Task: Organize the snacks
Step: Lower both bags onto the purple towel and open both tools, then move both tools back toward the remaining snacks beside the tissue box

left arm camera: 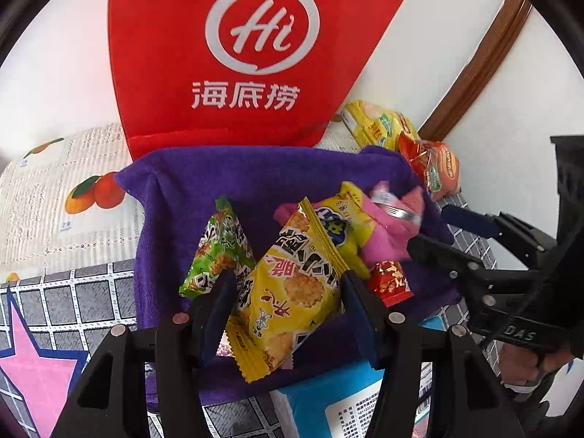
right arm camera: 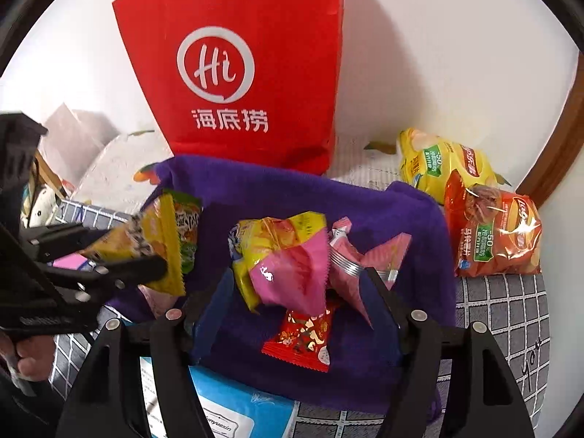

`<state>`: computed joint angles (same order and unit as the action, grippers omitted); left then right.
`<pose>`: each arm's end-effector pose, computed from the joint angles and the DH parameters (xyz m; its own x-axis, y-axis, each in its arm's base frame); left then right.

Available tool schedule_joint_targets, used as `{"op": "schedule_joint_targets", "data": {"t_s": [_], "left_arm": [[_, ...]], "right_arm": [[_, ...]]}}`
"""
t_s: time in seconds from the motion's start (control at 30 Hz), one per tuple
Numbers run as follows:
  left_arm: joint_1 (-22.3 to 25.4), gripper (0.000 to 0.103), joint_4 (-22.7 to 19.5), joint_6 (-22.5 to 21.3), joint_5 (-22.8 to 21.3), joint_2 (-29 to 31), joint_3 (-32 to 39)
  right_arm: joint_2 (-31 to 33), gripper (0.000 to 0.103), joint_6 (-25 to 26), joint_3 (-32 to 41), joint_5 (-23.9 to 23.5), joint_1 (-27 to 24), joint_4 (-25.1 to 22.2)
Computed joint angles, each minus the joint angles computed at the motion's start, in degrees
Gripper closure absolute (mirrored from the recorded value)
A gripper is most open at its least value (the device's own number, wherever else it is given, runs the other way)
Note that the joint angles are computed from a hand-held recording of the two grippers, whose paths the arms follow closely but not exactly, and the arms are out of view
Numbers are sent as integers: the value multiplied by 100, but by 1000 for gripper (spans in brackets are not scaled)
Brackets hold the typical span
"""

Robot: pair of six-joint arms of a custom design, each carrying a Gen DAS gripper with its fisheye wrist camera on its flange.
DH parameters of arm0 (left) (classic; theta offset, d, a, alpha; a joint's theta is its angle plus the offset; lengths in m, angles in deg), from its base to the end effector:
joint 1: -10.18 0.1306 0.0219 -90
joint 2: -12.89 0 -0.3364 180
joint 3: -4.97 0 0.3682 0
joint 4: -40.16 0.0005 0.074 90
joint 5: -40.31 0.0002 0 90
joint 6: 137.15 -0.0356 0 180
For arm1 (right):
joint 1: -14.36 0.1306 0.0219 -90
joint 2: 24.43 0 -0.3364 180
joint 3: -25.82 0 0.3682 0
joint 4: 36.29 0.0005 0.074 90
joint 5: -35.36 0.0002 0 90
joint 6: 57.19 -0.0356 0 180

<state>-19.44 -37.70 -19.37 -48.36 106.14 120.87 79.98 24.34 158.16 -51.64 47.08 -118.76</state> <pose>0.3846 -0.2202 0.5181 -0.8673 -0.0429 -0.4959 0.1146 0.9523 -0.2828 0.4172 0.2652 0.5395 -0.7535 -0.3093 -0.5801 -0.4077 0.9121 0.0433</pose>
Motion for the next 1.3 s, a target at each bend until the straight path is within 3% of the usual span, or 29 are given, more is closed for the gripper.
{"op": "schedule_joint_targets", "data": {"t_s": [0.2,0.33,0.4,0.93,1.13,1.3], "left_arm": [[-35,45,-73,30,4,117,49],[-18,29,153,143,8,85,-3],[-33,27,165,154,-120,67,4],[-97,27,-161,119,-505,29,310],[-196,27,-240,72,-540,-73,515],[-371,27,-242,0,-490,-193,681]], "right_arm": [[-25,32,4,13,12,0,5],[-73,32,-88,-13,54,-11,59],[-82,32,-130,-13,40,-25,62],[-263,32,-473,113,298,2,23],[-572,32,-648,54,667,62,-291],[-869,30,-1102,-34,1012,192,-683]]}}
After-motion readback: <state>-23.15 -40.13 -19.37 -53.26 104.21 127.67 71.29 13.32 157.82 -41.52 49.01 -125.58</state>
